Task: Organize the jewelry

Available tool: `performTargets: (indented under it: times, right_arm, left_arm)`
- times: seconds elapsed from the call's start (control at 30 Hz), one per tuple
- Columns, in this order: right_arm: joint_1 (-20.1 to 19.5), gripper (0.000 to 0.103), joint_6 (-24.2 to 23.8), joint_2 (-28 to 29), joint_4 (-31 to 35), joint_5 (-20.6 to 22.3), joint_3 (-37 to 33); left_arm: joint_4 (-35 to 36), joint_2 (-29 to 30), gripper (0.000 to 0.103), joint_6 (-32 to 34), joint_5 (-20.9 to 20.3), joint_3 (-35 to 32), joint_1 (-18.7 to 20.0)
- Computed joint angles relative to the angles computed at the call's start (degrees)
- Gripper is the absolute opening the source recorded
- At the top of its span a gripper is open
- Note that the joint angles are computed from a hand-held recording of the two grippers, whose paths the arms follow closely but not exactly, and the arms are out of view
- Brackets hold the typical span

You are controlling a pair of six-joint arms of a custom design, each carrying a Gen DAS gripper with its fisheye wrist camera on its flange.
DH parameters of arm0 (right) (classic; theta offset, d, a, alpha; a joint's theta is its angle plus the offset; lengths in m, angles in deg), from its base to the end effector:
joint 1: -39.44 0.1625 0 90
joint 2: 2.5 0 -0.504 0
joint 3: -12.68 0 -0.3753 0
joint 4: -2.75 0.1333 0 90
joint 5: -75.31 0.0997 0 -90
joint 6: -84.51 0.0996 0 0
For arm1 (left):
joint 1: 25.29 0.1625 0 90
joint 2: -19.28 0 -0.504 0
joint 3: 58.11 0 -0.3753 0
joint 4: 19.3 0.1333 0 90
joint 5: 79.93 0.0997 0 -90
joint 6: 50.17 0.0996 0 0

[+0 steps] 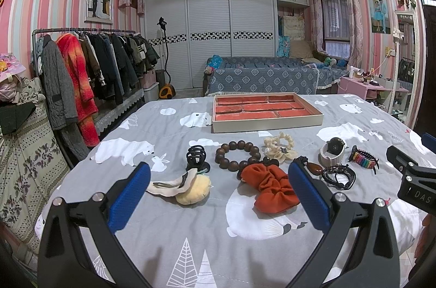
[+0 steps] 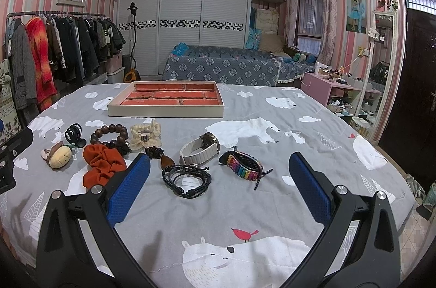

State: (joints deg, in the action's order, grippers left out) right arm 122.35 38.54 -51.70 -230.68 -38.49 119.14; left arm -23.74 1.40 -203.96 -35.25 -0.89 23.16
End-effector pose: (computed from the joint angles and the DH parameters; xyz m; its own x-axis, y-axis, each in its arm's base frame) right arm 0.0146 -0.6366 0.3217 -0.6025 0.3085 0.7361 -0.6113 0.4145 -0.6741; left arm -0.3582 -0.7119 -0.0425 -0.6515 0.2160 -0.7272 0.7437 0.3709 -0.5561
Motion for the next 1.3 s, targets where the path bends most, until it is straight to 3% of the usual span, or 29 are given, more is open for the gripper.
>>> performTargets:
  times: [0.77,1.0,1.2,1.3]
  right_arm:
    - [-1.1,0.099,0.7,0.1,0.2,1.4,0.4]
    - [-2.1,0.099,0.3,0.3,0.5,2.5,0.3]
    - [-3.4,0.099,1.2,0.4,5.4,3.0,-1.0]
    - [-3.2,0.099,0.9,1.2,8.1,0.0,-3.1]
  left_arm:
    - [1.4,0.6,0.099,0.0,0.3,-1.2,0.1]
    - [5.5,2.6,0.099,-1.0,0.7,-5.0,0.8]
    - [11.3,5.4,0.099,-2.5,0.8,-10.1,1.4]
    - [15.3,7.7,0.099,-3.3,0.5,-14.5,1.8]
